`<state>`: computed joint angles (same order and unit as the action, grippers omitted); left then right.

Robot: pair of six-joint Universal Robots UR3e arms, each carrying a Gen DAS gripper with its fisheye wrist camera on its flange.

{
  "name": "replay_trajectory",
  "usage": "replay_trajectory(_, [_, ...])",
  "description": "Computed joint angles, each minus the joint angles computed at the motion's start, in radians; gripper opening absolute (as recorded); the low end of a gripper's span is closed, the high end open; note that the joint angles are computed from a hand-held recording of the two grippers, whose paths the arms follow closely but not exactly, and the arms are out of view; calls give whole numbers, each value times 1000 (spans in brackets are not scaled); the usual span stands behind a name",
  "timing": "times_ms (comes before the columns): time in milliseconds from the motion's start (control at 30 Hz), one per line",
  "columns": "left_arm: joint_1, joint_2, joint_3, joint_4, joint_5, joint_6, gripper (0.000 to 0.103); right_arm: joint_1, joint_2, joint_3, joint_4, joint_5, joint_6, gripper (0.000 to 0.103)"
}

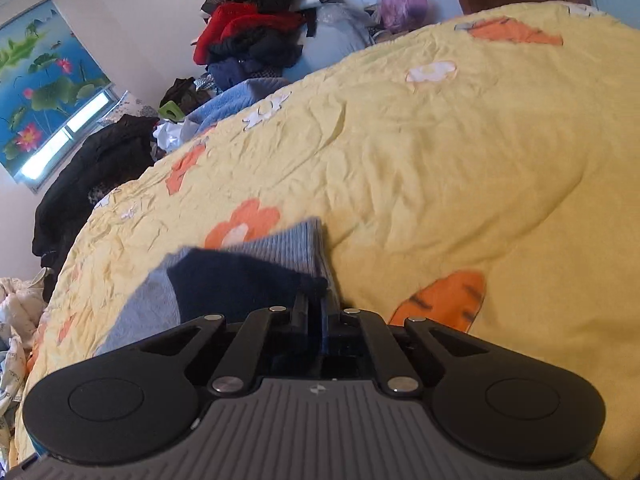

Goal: Fold small clothes

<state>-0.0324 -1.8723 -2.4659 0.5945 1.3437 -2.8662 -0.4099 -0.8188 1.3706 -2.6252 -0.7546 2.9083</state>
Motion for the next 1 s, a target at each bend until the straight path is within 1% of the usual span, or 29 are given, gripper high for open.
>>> replay_trajectory(33, [33,27,-30,7,-41,3,70,-2,-17,37,-38,1,9,22])
replay_trajectory(100, [142,135,-94,-40,-176,17,70,-13,-53,77,-48,19,33,37])
replay_trajectory(133, [207,198,-129,-70,-254,20,72,-28,-80,100,-27,39,37,61])
replay_trajectory(167, [281,263,-150,-124,-336,19,75,-52,-109,142,-33,75,40,79])
replay_trajectory(200, [347,310,-150,-188,-407,8,81,-80,-136,196,-64,120,45,85])
replay_trajectory(233, [404,330,-129,-256,-471,-14,84,-108,-160,240,-70,162,33,89])
replay_trajectory(267, [449,320,-76,-339,-525,-56,84,-130,-180,262,-27,189,4,89])
replay_trajectory(300, [477,280,-13,-404,-554,-115,84,-147,-188,261,53,206,-32,89])
replay_trajectory(367, [503,137,138,-484,-599,-261,84,-160,-191,245,208,215,-102,86])
replay_trajectory(400, [502,68,209,-513,-615,-325,84,-156,-183,231,254,200,-122,84])
replay_trajectory(433, [495,-3,296,-569,-637,-370,83,-150,-182,236,266,180,-122,84])
replay_trajectory(467, [477,-50,374,-635,-640,-404,83,-153,-181,260,247,204,-129,84])
replay_trajectory(500, [451,-94,449,-675,-635,-439,83,-149,-178,249,298,217,-153,84])
replay_trajectory(533, [431,-125,491,-674,-639,-455,83,-144,-176,246,330,233,-174,86])
replay_trajectory(567, [407,-159,540,-682,-638,-464,83,-137,-178,251,345,244,-190,89])
replay_trajectory(600, [383,-182,578,-694,-615,-477,83,-130,-179,257,341,251,-196,90])
replay_trajectory(633, [361,-215,624,-718,-585,-492,81,-121,-181,256,349,253,-208,89])
replay_trajectory(667, [349,-245,664,-755,-568,-510,68,-114,-183,259,343,252,-207,83])
replay_trajectory(700, [339,-262,677,-739,-544,-527,41,-108,-186,273,309,248,-189,74])
replay_trajectory(733, [334,-271,696,-765,-536,-520,34,-98,-183,266,311,230,-187,43])
replay_trajectory(767, [337,-264,687,-761,-535,-520,32,-85,-179,263,288,206,-176,39])
replay_trajectory(800, [334,-252,678,-754,-522,-509,29,-83,-181,282,249,211,-164,38])
replay_trajectory(867, [321,-199,638,-725,-465,-472,28,-73,-202,313,190,221,-149,37])
replay_trajectory(900, [326,-168,627,-728,-454,-449,27,-69,-215,321,182,239,-149,36])
replay_trajectory(967, [346,-115,602,-712,-439,-410,27,-50,-219,289,219,286,-147,36])
replay_trajectory(1000, [362,-93,601,-711,-428,-392,27,-31,-209,267,212,302,-131,36])
